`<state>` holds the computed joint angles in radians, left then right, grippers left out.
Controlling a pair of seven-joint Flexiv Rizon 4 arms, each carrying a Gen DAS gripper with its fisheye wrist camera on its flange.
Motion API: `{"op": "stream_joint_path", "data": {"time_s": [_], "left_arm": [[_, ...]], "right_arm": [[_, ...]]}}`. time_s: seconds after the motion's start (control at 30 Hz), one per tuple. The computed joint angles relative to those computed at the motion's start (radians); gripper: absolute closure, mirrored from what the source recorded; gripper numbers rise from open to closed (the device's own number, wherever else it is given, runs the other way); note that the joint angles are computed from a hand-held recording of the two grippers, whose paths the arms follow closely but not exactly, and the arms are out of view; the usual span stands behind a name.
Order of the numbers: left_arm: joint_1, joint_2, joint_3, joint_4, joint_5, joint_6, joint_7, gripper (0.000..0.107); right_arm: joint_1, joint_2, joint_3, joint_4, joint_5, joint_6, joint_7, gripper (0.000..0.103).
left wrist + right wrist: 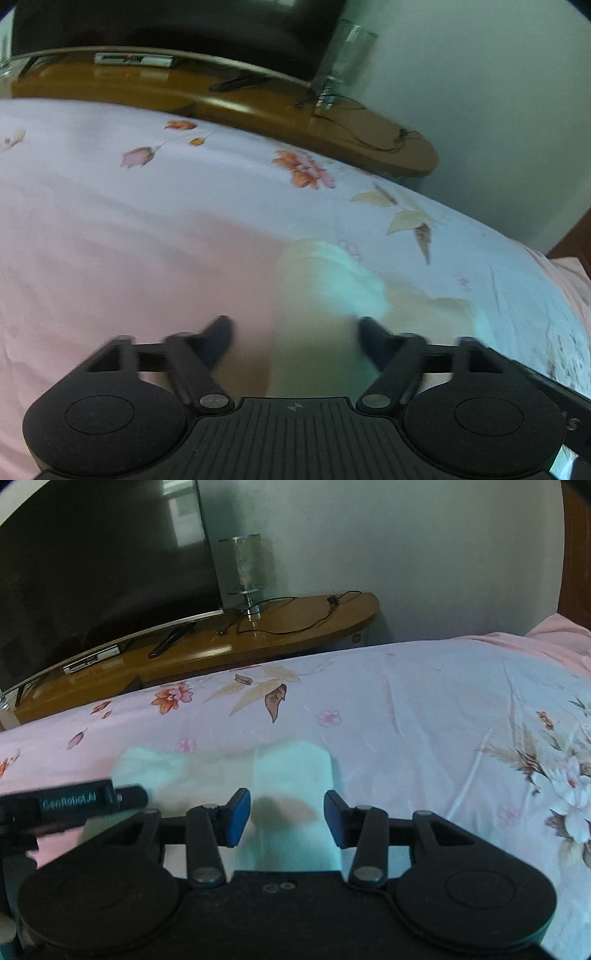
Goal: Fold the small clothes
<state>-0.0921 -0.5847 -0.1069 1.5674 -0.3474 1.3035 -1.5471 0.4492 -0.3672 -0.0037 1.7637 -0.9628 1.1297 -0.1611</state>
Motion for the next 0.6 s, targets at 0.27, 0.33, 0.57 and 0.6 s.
{"op": "stream_joint_path", "data": {"time_s": [0.27, 0.33, 0.57, 0.6], "left_arm": [[0.019, 0.04, -0.03, 0.074, -0.009, 0.056, 0.031, 0.024], [0.042, 0.077, -0.066, 0.135, -0.023, 0.092, 0.082, 0.024], [0.08, 0.179, -0.131, 0.295, -0.106, 0.134, 0.202, 0.024], [0.088, 0.192, -0.143, 0.316, -0.127, 0.136, 0.217, 0.024]], "right_arm": [[0.008, -0.006, 0.013, -0.006, 0.087, -0.048, -0.073, 0.058], [0.013, 0.039, 0.006, 0.042, 0.037, -0.019, -0.022, 0.058], [-0.005, 0.14, 0.071, 0.15, -0.043, -0.022, 0.055, 0.058], [-0.004, 0.15, 0.081, 0.161, -0.045, -0.037, 0.062, 0.058]]}}
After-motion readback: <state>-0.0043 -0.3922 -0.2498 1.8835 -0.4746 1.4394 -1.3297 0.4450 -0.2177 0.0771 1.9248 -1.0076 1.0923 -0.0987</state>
